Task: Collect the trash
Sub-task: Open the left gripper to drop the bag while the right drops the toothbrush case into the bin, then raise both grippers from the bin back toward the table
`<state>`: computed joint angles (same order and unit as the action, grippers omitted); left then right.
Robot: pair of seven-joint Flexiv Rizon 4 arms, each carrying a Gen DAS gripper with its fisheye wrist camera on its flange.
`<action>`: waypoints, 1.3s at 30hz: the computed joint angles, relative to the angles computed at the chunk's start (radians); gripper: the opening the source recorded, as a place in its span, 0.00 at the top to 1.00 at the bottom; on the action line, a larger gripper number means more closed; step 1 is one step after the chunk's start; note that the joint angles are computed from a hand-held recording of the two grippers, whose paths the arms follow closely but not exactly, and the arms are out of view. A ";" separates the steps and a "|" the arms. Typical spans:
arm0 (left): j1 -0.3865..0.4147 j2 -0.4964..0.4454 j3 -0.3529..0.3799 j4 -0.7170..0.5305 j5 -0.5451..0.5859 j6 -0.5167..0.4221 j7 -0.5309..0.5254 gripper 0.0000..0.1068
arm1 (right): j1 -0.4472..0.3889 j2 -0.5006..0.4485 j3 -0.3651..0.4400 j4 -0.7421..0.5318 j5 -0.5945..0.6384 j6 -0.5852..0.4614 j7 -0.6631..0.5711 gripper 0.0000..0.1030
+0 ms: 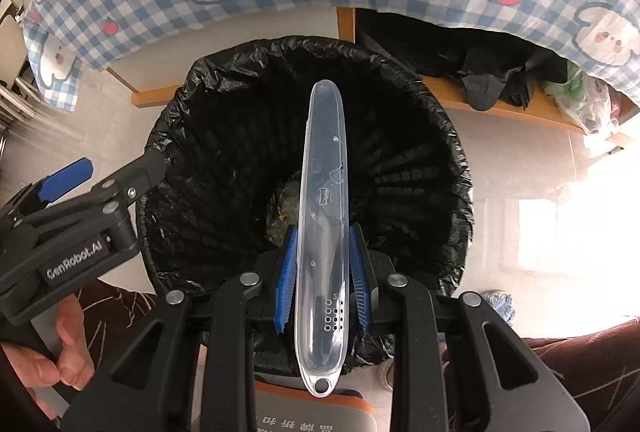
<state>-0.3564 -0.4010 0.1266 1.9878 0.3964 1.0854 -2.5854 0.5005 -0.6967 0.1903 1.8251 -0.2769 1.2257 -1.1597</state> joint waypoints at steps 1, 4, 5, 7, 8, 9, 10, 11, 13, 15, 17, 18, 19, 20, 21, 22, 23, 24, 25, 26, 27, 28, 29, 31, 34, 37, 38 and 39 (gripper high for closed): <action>0.002 0.000 0.001 0.004 -0.001 0.001 -0.001 0.09 | 0.005 -0.005 -0.002 -0.005 -0.001 -0.003 0.003 0.76; 0.002 0.011 0.007 0.017 0.004 -0.001 -0.012 0.09 | 0.016 -0.022 -0.002 -0.022 -0.006 -0.022 0.005 0.76; 0.003 0.015 0.008 0.021 0.007 -0.001 -0.017 0.09 | 0.022 -0.024 -0.005 -0.024 -0.010 -0.022 0.006 0.76; 0.002 0.021 0.011 0.025 0.015 -0.010 -0.027 0.09 | 0.045 -0.025 -0.028 -0.017 -0.032 -0.005 0.019 0.76; 0.002 0.023 0.011 0.024 0.018 -0.017 -0.031 0.09 | 0.068 -0.022 -0.055 -0.008 -0.053 0.010 0.040 0.75; 0.004 0.024 0.010 0.024 0.020 -0.022 -0.036 0.09 | 0.077 -0.023 -0.066 -0.002 -0.064 0.026 0.050 0.71; 0.008 0.023 0.006 0.025 0.017 -0.021 -0.037 0.09 | 0.078 -0.023 -0.069 -0.001 -0.071 0.030 0.054 0.68; 0.012 0.022 0.002 0.026 0.014 -0.020 -0.036 0.09 | 0.086 -0.023 -0.082 0.004 -0.082 0.037 0.068 0.62; 0.013 0.018 -0.001 0.019 0.015 -0.022 -0.036 0.09 | 0.090 -0.021 -0.096 0.011 -0.095 0.048 0.090 0.52; 0.010 0.015 -0.002 0.008 0.021 -0.036 -0.033 0.09 | 0.087 -0.021 -0.101 0.014 -0.104 0.060 0.102 0.46; 0.010 0.014 -0.007 0.001 0.020 -0.042 -0.028 0.09 | 0.085 -0.019 -0.109 0.016 -0.113 0.068 0.114 0.41; 0.009 0.015 -0.007 -0.003 0.020 -0.045 -0.029 0.09 | 0.090 -0.016 -0.120 0.021 -0.121 0.076 0.125 0.37; 0.007 0.015 -0.008 -0.008 0.021 -0.056 -0.029 0.09 | 0.095 -0.015 -0.130 0.022 -0.130 0.082 0.136 0.35; 0.005 0.017 -0.009 -0.012 0.022 -0.065 -0.028 0.09 | 0.110 -0.009 -0.155 0.035 -0.148 0.100 0.152 0.30; 0.003 0.020 -0.009 -0.016 0.028 -0.064 -0.030 0.09 | 0.123 -0.004 -0.175 0.045 -0.165 0.107 0.167 0.27; 0.000 0.022 -0.009 -0.023 0.034 -0.074 -0.029 0.09 | 0.129 0.000 -0.185 0.051 -0.178 0.110 0.177 0.27; -0.004 0.023 -0.010 -0.034 0.041 -0.090 -0.029 0.09 | 0.137 0.005 -0.199 0.061 -0.195 0.120 0.186 0.26; -0.004 0.025 -0.011 -0.038 0.045 -0.096 -0.032 0.09 | 0.146 0.011 -0.215 0.072 -0.212 0.132 0.197 0.23; -0.004 0.028 -0.013 -0.042 0.049 -0.101 -0.033 0.09 | 0.150 0.017 -0.225 0.081 -0.225 0.141 0.205 0.21; -0.005 0.030 -0.016 -0.046 0.050 -0.109 -0.035 0.09 | 0.162 0.025 -0.247 0.095 -0.245 0.160 0.219 0.17; -0.002 0.031 -0.020 -0.047 0.049 -0.107 -0.035 0.09 | 0.181 0.033 -0.279 0.111 -0.267 0.177 0.242 0.16; 0.000 0.032 -0.025 -0.049 0.046 -0.108 -0.031 0.09 | 0.200 0.040 -0.309 0.122 -0.288 0.192 0.264 0.16; 0.000 0.032 -0.027 -0.052 0.046 -0.113 -0.030 0.09 | 0.210 0.047 -0.326 0.131 -0.303 0.199 0.280 0.13; -0.003 0.033 -0.031 -0.062 0.049 -0.126 -0.028 0.09 | 0.215 0.062 -0.347 0.144 -0.334 0.215 0.291 0.09; -0.007 0.041 -0.034 -0.074 0.059 -0.144 -0.029 0.09 | 0.247 0.087 -0.414 0.170 -0.383 0.255 0.342 0.09; -0.006 0.050 -0.045 -0.087 0.058 -0.172 -0.015 0.09 | 0.235 0.113 -0.420 0.178 -0.390 0.261 0.373 0.09; -0.005 0.054 -0.049 -0.092 0.056 -0.180 -0.009 0.09 | 0.229 0.124 -0.421 0.179 -0.391 0.261 0.383 0.09; -0.003 0.058 -0.052 -0.095 0.055 -0.183 -0.005 0.09 | 0.221 0.131 -0.417 0.178 -0.393 0.259 0.389 0.09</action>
<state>-0.3590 -0.3429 0.0749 1.8932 0.4509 0.9024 -2.5899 0.7214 -0.5655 -0.2263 2.0035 -0.6694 1.4852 -0.7703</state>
